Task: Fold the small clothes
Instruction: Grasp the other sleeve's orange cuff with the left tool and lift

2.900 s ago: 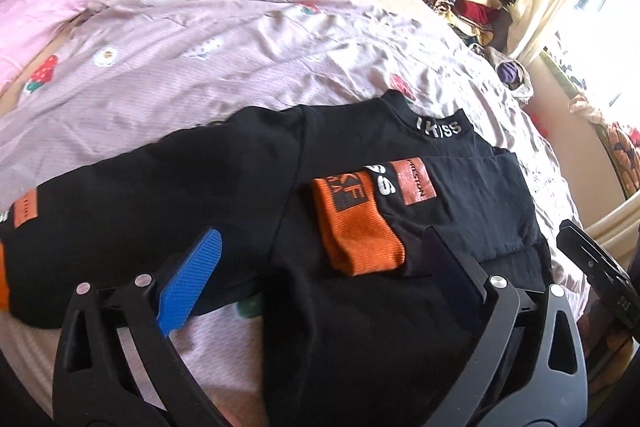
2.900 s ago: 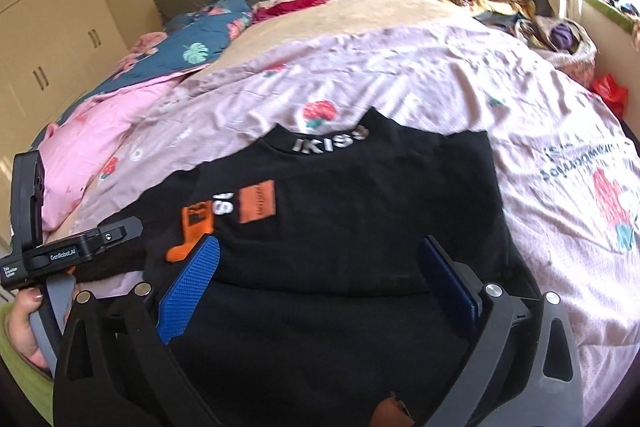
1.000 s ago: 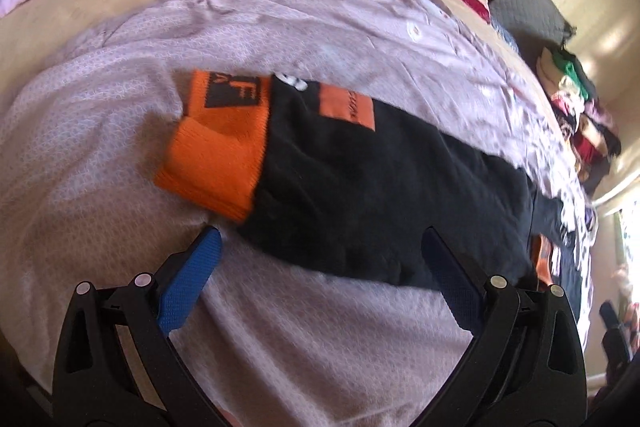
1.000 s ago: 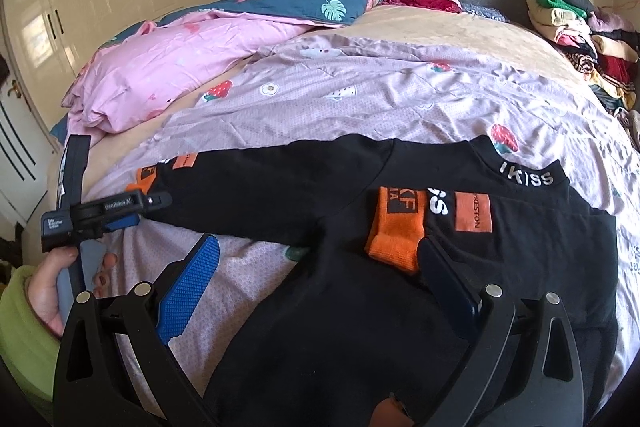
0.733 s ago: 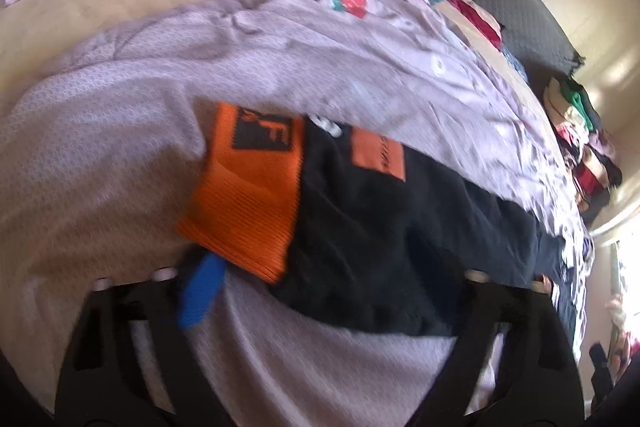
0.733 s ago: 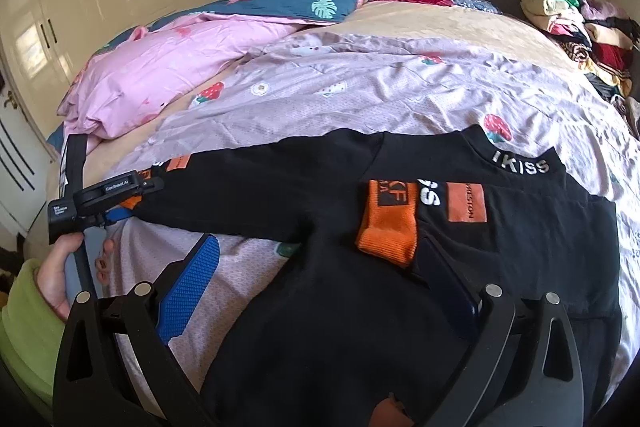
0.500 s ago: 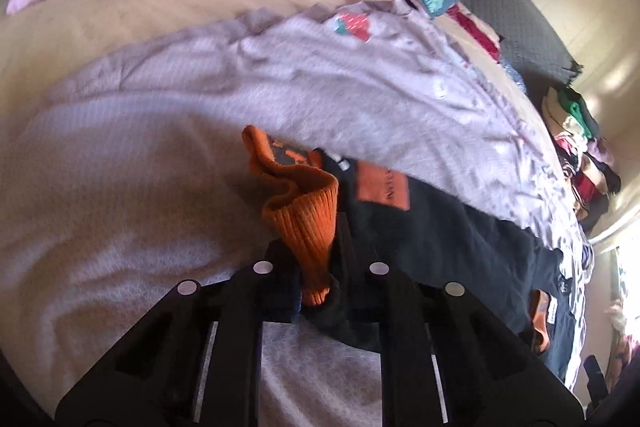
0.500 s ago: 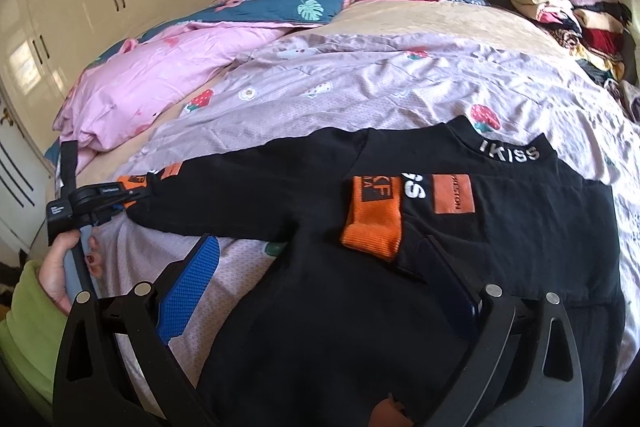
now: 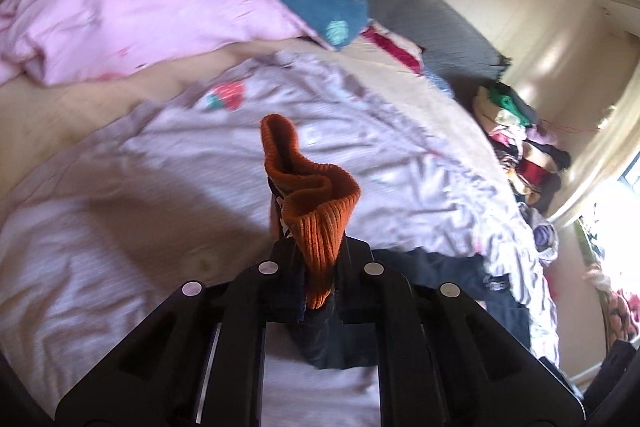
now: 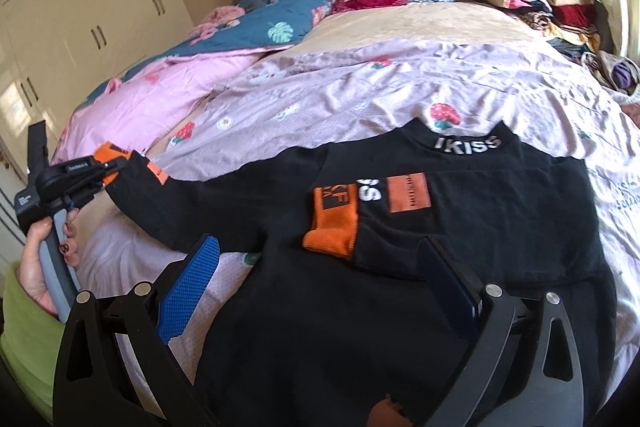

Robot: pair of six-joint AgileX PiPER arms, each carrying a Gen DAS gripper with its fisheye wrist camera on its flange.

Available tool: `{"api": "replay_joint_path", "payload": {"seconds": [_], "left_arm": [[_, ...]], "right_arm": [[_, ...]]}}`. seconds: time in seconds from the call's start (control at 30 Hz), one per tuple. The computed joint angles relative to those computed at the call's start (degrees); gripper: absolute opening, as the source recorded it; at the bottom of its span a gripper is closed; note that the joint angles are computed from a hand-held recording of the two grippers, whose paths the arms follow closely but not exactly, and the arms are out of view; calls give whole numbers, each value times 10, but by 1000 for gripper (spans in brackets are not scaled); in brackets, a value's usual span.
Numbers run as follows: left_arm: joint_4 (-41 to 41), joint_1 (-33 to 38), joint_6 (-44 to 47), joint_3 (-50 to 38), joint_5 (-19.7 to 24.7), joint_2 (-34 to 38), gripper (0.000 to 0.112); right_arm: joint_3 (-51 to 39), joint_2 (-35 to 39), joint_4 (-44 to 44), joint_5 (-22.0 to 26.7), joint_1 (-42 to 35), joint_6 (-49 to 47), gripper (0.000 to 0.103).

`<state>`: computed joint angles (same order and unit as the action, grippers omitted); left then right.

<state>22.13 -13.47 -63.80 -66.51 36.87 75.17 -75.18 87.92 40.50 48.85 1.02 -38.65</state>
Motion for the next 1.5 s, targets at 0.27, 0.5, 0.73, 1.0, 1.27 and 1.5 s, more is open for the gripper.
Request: {"api": "replay_joint_path", "payload": {"seconds": [0.27,0.5,0.73,1.0,1.27,1.5], "left_arm": [[13,-65,11,-143,11,85,3],[19,-118,20,-248,20,154,3],[26,-162,25,-346,36,219,3],[22,-207,42,-453,59,288,3],[-7,-233,87,-559,84,365,3],[-41,-250,119,-613,91,423,3]], "right_arm": [[-1,0,35,28,-87,-7,99],[-5,4,75,59,-158,-33,99],[-14,13,99,87,-212,-55,99],[-36,34,116,116,-266,-71,99],[-46,53,127,130,-308,-76,99],[-54,68,130,133,-336,-68,99]]}}
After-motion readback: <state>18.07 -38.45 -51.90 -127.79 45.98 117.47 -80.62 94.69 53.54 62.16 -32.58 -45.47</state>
